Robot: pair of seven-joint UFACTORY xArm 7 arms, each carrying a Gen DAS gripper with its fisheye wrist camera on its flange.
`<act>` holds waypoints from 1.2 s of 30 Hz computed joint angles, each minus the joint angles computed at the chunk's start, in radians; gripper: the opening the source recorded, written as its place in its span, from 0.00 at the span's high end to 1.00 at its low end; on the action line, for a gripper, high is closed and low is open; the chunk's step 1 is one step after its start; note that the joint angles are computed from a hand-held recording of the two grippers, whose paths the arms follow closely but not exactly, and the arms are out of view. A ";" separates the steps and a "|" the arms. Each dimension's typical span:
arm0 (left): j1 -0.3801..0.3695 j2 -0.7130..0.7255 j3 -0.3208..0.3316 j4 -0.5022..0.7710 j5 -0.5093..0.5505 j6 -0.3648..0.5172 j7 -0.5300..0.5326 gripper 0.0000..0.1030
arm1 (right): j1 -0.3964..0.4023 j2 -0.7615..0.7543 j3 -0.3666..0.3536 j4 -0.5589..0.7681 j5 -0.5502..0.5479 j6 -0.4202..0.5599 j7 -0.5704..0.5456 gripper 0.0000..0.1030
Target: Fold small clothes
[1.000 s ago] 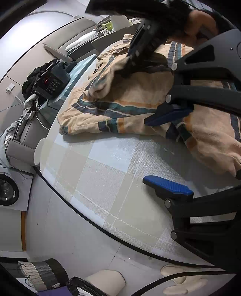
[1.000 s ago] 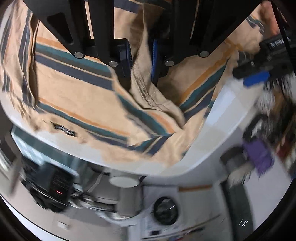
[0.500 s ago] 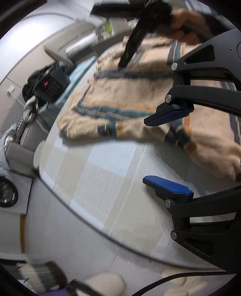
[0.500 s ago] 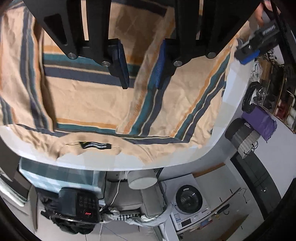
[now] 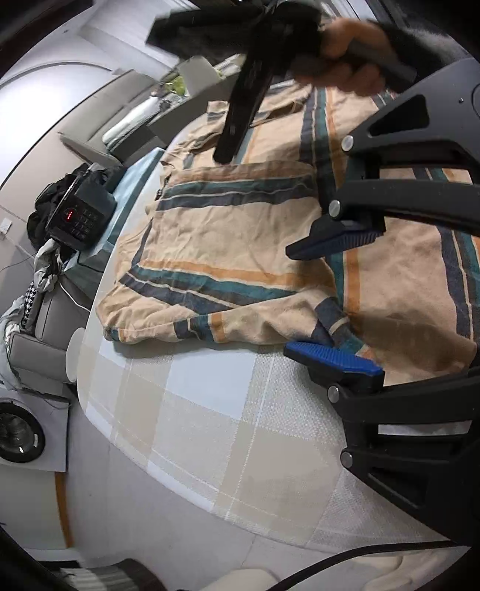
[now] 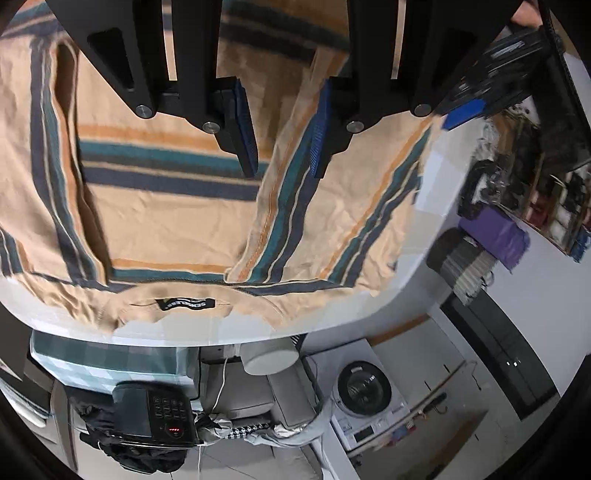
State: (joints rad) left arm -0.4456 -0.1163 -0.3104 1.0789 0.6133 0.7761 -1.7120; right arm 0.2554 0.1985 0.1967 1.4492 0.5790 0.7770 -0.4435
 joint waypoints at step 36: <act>-0.135 0.238 0.089 0.318 -0.026 0.250 0.083 0.84 | -0.182 -0.279 -0.221 -0.288 0.160 0.106 -0.227 0.59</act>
